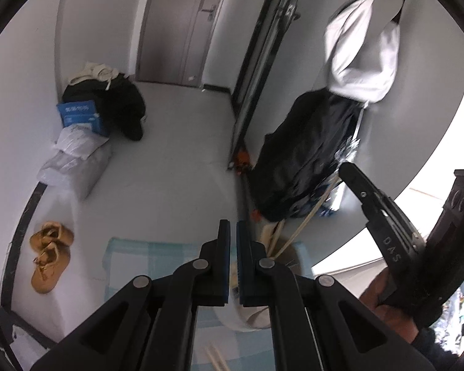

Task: Organize utensils
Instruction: 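Lower both chopsticks into the holder and open both tools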

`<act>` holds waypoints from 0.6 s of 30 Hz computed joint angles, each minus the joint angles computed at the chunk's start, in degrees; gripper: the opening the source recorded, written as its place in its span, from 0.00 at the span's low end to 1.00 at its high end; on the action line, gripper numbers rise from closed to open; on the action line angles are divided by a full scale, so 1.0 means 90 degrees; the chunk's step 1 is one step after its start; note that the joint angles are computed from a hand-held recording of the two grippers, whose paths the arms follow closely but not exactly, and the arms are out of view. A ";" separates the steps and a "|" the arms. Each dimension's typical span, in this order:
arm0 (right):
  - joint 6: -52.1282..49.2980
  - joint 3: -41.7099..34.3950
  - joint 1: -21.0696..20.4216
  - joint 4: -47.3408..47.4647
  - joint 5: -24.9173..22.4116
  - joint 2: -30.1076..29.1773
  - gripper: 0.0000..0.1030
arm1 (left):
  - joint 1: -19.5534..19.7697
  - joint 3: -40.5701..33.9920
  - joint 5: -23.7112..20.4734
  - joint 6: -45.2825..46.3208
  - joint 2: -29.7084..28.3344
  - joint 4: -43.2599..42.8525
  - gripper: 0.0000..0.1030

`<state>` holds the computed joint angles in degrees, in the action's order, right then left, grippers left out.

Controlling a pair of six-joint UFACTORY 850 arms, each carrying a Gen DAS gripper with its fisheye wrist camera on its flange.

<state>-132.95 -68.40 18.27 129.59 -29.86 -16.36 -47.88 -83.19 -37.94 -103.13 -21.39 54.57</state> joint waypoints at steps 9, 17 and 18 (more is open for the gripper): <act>0.1598 0.0383 -0.0183 -0.1506 0.0074 0.0108 0.37 | -0.0216 0.0153 -0.0791 -0.0366 -0.0019 0.0003 0.52; 0.1384 0.1261 -0.0280 -0.1195 -0.0035 0.0904 0.52 | -0.0421 0.0212 -0.1097 -0.0605 0.0021 -0.0046 0.65; 0.1347 0.1382 -0.0278 -0.1135 -0.0025 0.1029 0.56 | -0.0453 0.0228 -0.1135 -0.0658 0.0026 -0.0050 0.67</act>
